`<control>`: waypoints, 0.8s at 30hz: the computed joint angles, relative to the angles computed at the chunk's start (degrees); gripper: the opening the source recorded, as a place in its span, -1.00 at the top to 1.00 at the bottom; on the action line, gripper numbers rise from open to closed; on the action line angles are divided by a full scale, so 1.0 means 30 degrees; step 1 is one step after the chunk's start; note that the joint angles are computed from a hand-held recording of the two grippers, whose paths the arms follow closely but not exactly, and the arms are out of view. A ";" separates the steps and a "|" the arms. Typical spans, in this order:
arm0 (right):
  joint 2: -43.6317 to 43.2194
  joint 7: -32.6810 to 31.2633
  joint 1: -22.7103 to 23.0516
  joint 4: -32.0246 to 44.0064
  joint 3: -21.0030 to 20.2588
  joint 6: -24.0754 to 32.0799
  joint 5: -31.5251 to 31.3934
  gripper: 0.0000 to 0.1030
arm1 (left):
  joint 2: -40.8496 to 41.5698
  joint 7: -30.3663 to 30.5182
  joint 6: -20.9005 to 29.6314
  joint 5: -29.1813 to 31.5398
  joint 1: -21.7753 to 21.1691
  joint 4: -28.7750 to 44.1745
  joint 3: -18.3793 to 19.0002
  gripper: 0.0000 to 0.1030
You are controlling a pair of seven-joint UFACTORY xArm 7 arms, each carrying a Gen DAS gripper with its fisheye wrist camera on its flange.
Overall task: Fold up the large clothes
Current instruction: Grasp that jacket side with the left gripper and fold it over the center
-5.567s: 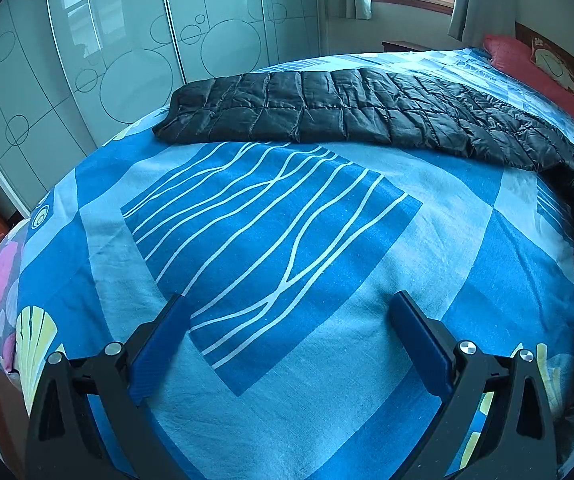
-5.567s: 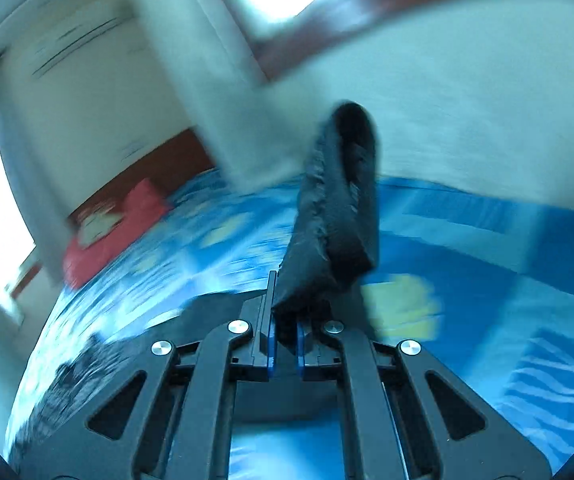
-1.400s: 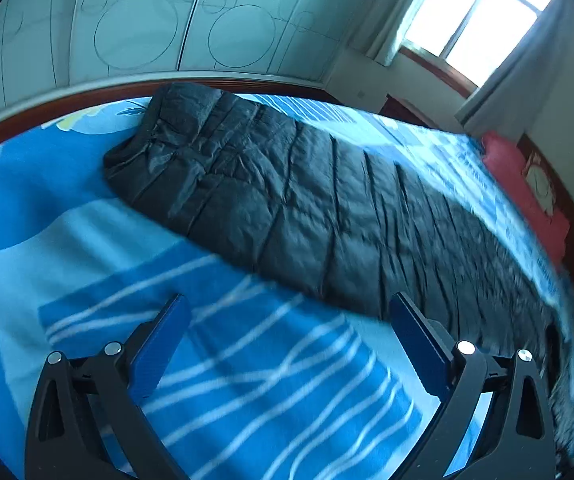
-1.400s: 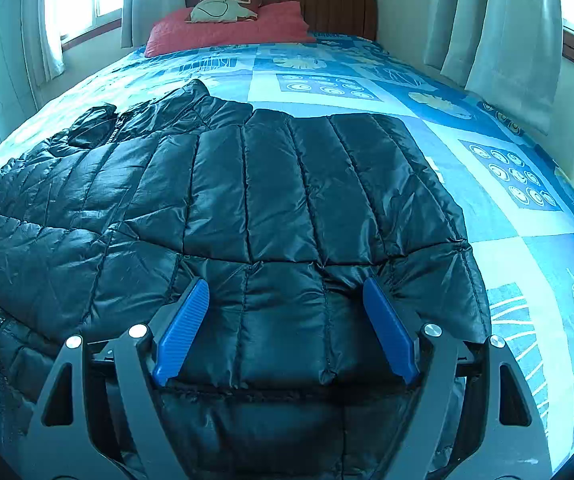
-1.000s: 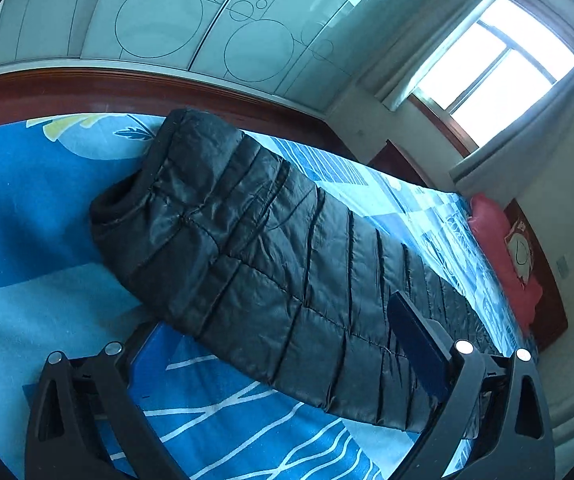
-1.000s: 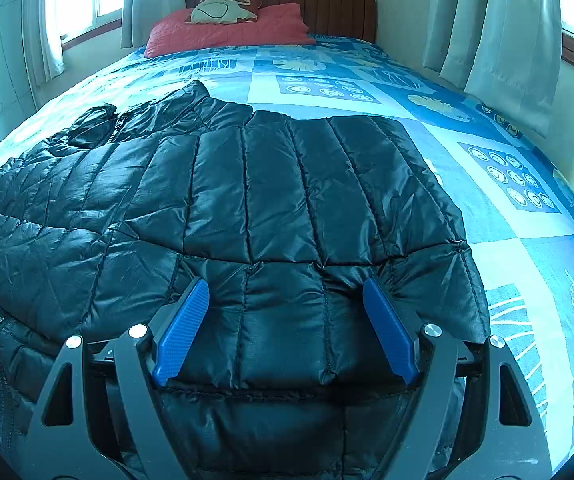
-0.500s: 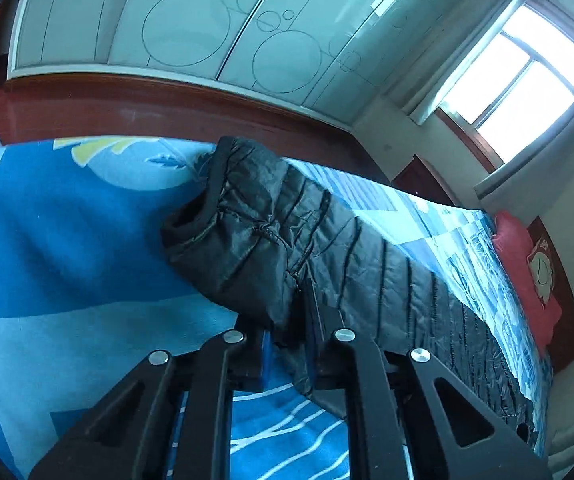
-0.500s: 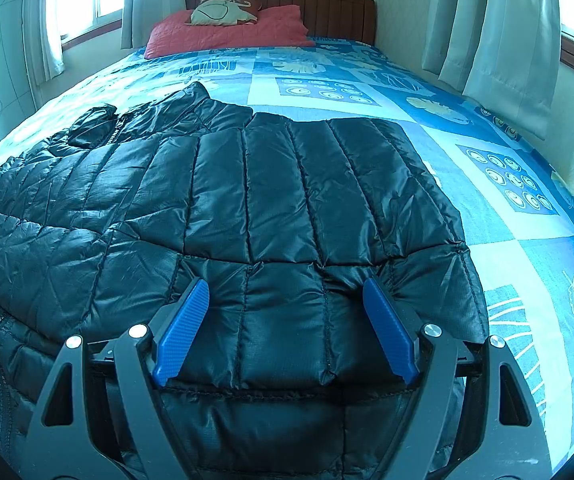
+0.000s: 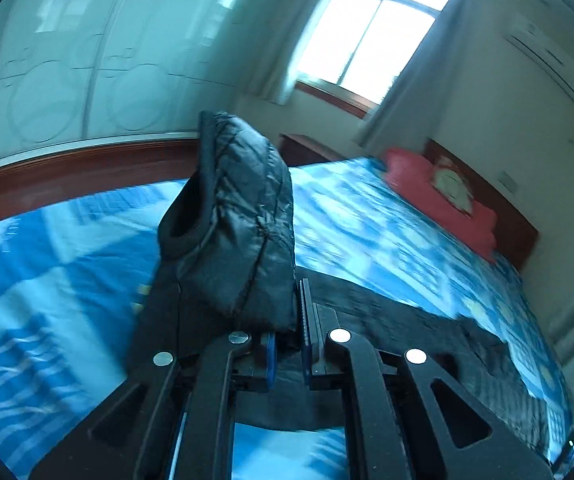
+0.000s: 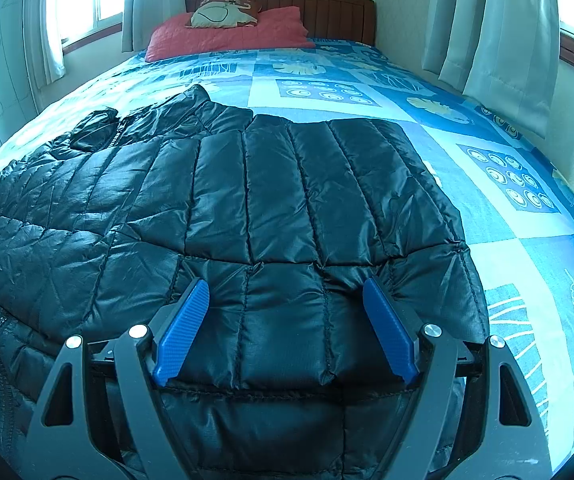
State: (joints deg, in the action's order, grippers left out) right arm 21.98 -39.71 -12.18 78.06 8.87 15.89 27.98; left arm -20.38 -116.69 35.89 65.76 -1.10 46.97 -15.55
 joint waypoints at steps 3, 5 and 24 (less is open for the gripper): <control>0.0210 -0.0046 -0.0067 0.0257 0.0060 0.0036 0.0054 -0.54 | 0.2681 0.0668 -0.0073 0.0553 -0.0628 0.2595 -0.0581 0.83; -0.0006 -0.0112 -0.0091 -0.0127 0.0143 -0.0178 0.0157 -0.54 | 0.4890 0.1409 0.0465 0.0950 -0.1513 0.4781 -0.0909 0.83; 0.0241 -0.0487 -0.0280 0.0173 0.0337 -0.0149 0.0660 -0.54 | 1.7305 1.1053 0.2815 -0.2081 -0.8228 1.8331 0.0686 0.83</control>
State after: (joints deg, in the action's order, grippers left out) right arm 22.70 -41.17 -13.02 78.57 9.88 15.45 29.96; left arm 31.54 -83.53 44.34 59.51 -25.78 101.96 -13.49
